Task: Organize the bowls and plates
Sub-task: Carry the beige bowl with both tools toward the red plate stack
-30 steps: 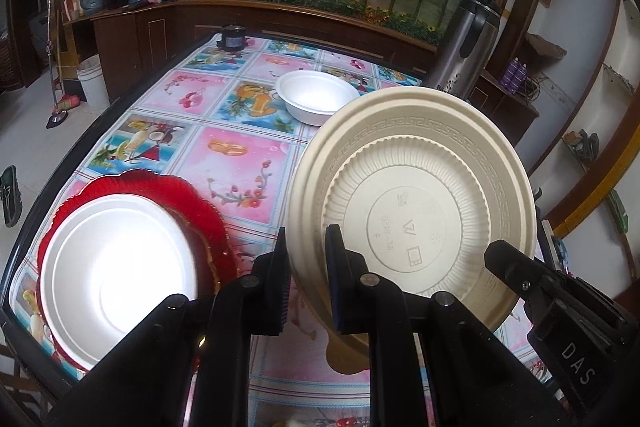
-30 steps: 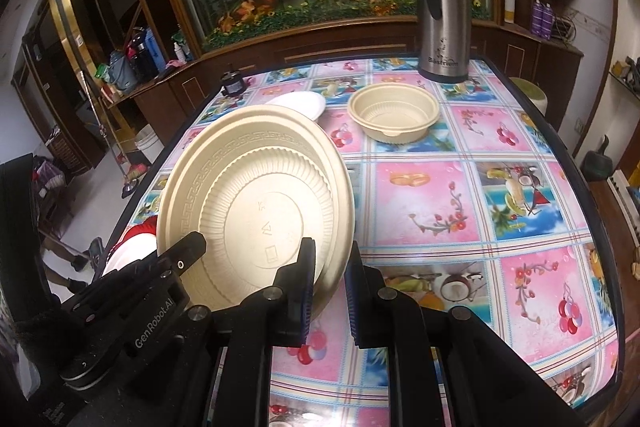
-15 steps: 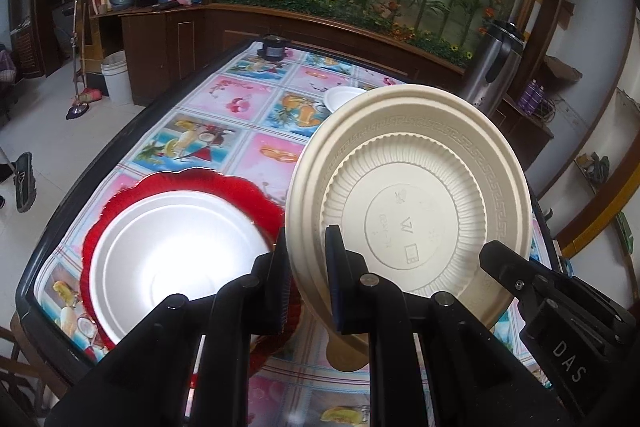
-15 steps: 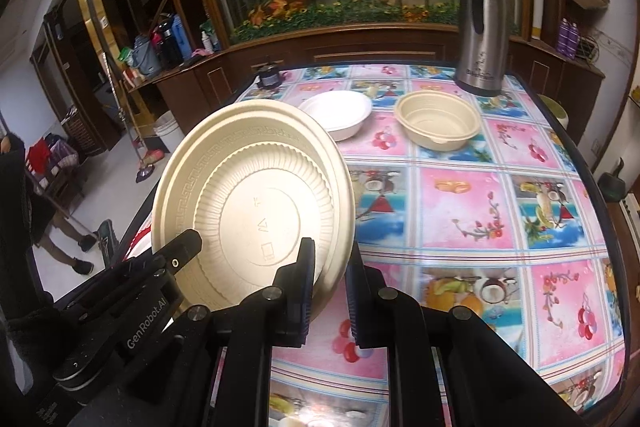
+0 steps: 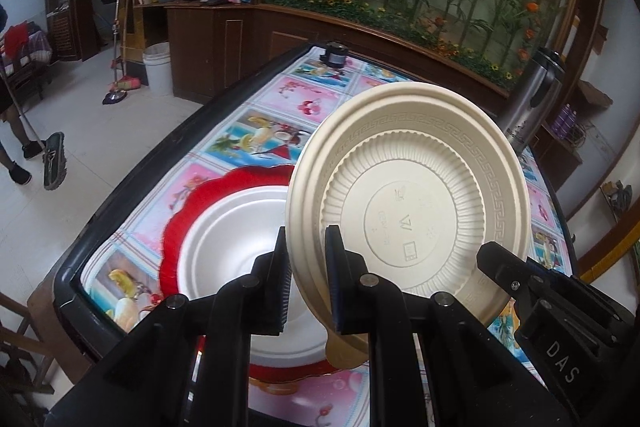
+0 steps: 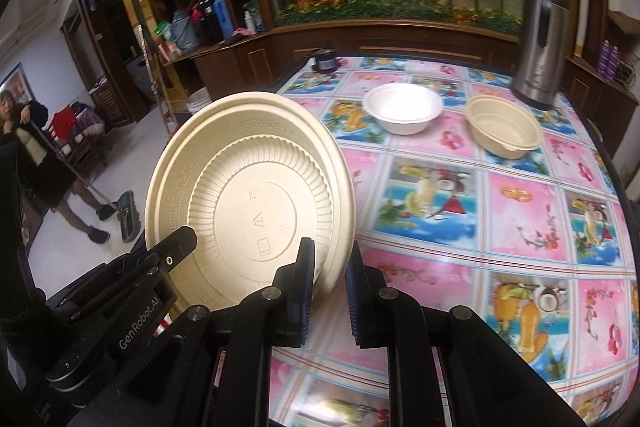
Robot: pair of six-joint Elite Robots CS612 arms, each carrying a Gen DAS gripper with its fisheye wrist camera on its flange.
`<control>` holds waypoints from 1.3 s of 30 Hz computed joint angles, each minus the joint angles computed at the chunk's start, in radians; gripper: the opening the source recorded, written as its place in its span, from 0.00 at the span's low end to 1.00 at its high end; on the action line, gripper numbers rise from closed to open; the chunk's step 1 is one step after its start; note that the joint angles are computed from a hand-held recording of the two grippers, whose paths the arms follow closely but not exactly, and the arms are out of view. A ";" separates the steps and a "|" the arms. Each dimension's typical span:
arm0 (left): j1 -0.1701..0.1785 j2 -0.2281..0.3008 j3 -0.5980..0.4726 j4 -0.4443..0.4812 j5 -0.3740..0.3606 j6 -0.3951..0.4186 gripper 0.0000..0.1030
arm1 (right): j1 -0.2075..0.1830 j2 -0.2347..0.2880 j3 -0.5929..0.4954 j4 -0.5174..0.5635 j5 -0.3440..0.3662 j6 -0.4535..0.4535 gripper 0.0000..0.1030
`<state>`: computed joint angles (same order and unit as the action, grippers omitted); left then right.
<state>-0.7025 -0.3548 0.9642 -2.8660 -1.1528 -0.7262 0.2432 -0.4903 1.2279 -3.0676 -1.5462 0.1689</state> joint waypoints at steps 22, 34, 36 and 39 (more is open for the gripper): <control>0.008 -0.042 0.099 0.036 0.069 -0.101 0.13 | 0.031 0.036 -0.064 0.076 0.088 -0.065 0.14; 0.011 -0.041 0.099 0.062 0.068 -0.105 0.13 | 0.031 0.049 -0.087 0.129 0.114 -0.064 0.14; 0.010 -0.037 0.087 0.074 0.067 -0.107 0.13 | 0.031 0.050 -0.089 0.133 0.114 -0.063 0.14; 0.011 -0.032 0.079 0.080 0.065 -0.105 0.13 | 0.029 0.054 -0.098 0.145 0.116 -0.061 0.14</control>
<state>-0.6917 -0.3871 1.0435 -2.7863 -1.0879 -0.8311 0.2726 -0.4360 1.1298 -2.9223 -1.4302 0.1077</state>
